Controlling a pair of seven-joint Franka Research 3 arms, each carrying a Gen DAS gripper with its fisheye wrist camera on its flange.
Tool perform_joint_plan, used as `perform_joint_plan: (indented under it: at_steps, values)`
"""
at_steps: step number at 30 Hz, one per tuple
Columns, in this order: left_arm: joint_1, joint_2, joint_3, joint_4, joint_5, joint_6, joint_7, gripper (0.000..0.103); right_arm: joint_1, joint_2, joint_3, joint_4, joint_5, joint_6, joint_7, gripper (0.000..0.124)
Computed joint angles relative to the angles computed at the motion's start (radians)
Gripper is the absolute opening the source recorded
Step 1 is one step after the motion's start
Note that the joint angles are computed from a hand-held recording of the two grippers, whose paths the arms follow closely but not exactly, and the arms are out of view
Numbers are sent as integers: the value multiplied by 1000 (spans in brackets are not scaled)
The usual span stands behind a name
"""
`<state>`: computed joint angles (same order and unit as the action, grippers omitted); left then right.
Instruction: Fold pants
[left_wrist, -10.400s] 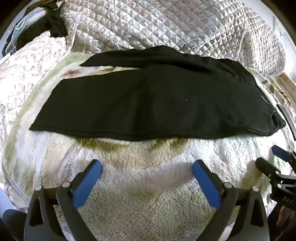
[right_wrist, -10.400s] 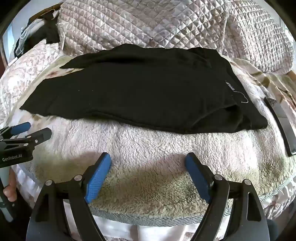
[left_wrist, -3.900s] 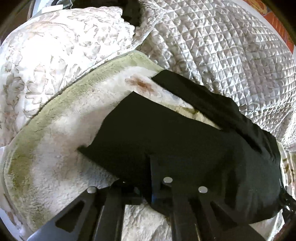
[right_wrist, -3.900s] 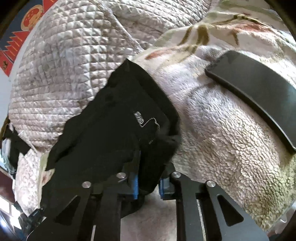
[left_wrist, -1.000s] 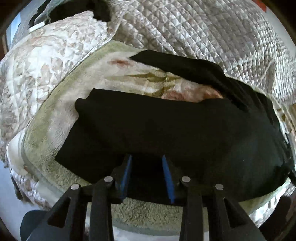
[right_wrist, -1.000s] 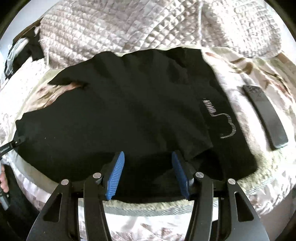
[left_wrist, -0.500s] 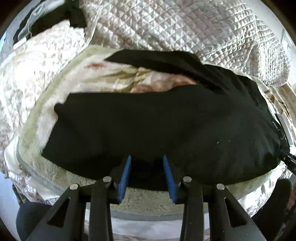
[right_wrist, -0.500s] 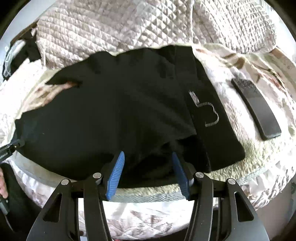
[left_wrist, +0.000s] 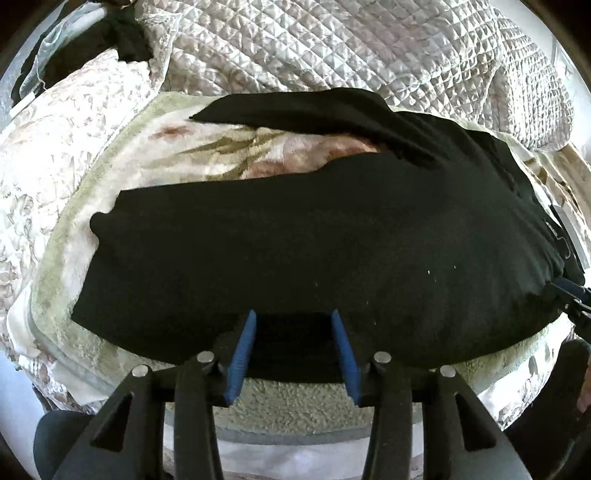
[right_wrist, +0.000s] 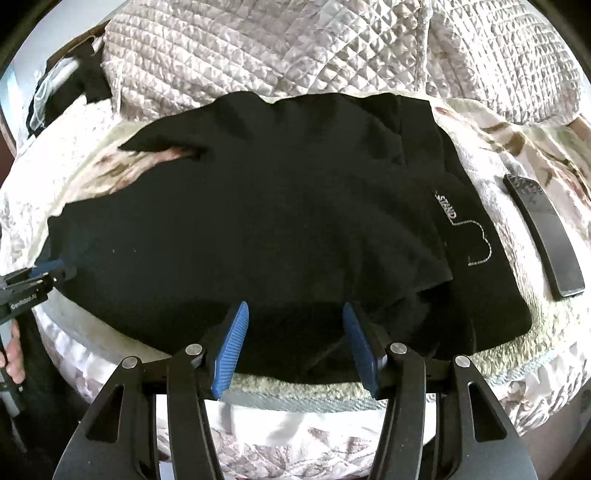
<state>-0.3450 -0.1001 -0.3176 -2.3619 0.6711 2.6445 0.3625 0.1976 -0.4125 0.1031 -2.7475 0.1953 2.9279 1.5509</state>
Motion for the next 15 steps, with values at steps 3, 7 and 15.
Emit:
perform_joint_plan:
  at_steps: [3,7,15]
  values:
    - [3,4,3,9,0,9,4,47,22,7,-17,9,20,4,-16,54]
    - [6,25,8,40,13,12,17,50,48,34,-41,33,51,4,-50,54]
    - [19,137,44,168,-17,52,117,58,100,141,-100,153,159,-1,-181,54]
